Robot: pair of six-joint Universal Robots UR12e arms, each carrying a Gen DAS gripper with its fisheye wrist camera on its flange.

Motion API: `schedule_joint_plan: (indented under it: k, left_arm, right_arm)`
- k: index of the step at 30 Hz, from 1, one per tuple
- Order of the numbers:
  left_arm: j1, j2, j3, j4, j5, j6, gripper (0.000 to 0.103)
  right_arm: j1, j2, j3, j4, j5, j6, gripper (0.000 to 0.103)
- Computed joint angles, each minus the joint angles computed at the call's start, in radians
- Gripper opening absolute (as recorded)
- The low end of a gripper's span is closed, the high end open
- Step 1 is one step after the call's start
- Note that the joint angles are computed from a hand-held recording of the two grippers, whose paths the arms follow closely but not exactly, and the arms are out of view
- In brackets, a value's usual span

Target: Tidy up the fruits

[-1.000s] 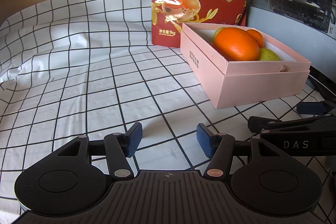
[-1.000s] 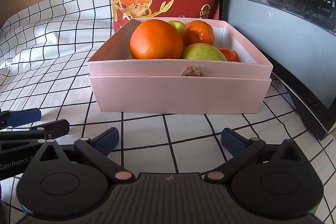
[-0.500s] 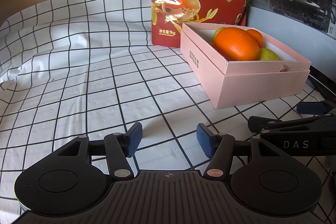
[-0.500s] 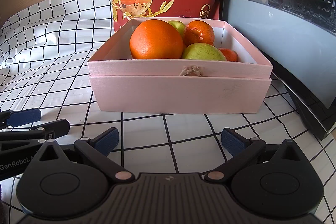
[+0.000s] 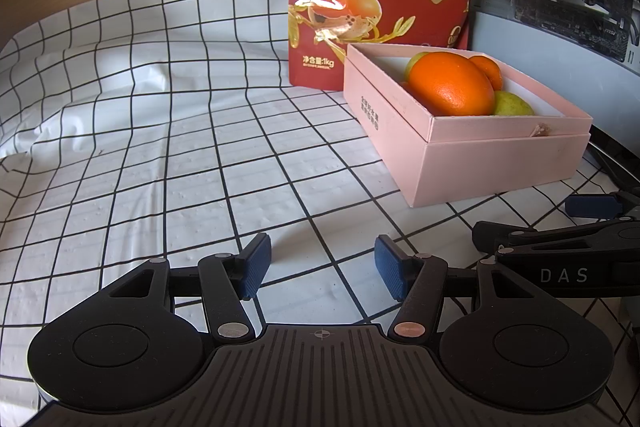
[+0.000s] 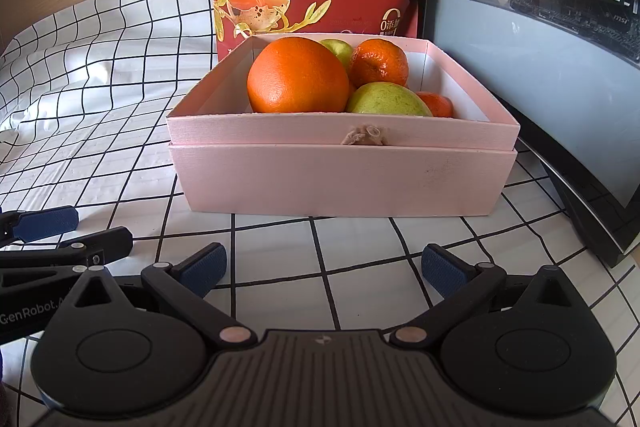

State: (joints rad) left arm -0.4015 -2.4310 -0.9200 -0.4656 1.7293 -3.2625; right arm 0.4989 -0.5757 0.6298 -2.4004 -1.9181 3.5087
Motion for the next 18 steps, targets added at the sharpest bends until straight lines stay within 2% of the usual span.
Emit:
schedule_joint_plan:
  k: [18]
  left_arm:
    - [-0.001,0.0,0.0,-0.001,0.004,0.002,0.063]
  right_arm:
    - [0.0,0.0,0.0,0.0,-0.001,0.0,0.103]
